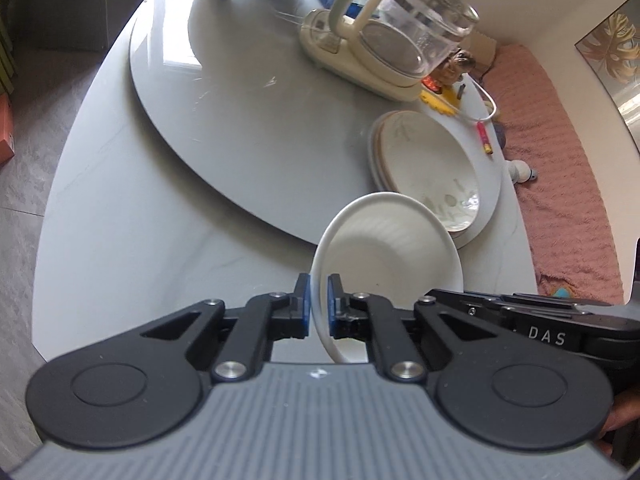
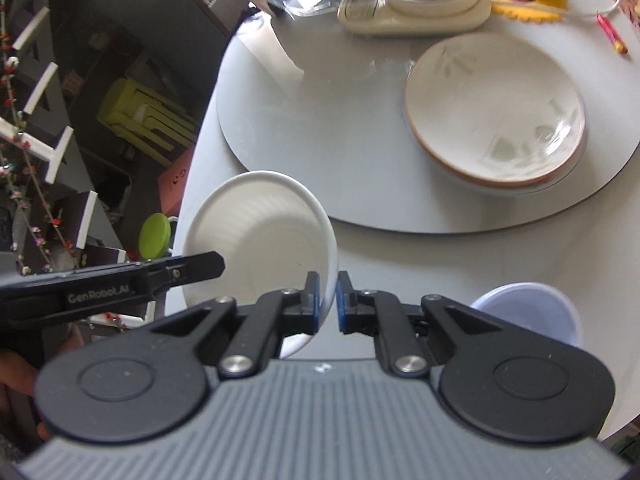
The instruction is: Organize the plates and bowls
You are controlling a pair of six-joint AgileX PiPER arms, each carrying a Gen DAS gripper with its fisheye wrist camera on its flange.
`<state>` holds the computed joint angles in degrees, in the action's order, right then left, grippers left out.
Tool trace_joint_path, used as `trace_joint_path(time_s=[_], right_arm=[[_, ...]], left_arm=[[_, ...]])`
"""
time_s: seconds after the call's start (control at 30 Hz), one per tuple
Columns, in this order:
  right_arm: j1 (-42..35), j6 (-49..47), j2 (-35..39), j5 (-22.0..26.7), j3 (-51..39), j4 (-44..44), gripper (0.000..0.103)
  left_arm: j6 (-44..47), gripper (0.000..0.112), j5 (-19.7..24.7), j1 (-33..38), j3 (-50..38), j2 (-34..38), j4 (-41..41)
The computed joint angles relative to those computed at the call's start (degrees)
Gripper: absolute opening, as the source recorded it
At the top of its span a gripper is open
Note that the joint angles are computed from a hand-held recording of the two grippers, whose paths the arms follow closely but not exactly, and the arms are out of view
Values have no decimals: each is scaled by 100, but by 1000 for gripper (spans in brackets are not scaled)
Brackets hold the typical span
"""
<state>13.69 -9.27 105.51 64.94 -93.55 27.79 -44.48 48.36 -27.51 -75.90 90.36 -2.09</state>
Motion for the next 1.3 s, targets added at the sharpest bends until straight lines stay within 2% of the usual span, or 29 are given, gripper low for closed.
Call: trace_joint_path(time_s=[0.3,0.67,0.8,0.97,1.13,1.3], right_arm=[[-929,-584,-389,336,322,223,11],[-1822,-985,-665,363,905,235,11],[-1921,-1154,-752,131,1192,-25,11],[-2057,-1276,-655,62,1288,-212,11],[-2052,-1321,-669,-256,1565,-433,11],[-2105,-1219,-618,-321,1671,-517,12]], left_arm=[[-581,10,595,-863,-1421,932,503],[-213,10,1129,-1355,-2856,2228,337],[-231,10,1226,-1477,-3253,2695,258],[-168,10,1297,-1507,-3698,3220,97],[-88,10,1538,-1588,-4271,3744,118],[-68,10,1755,-1612,-4712,4066,59]])
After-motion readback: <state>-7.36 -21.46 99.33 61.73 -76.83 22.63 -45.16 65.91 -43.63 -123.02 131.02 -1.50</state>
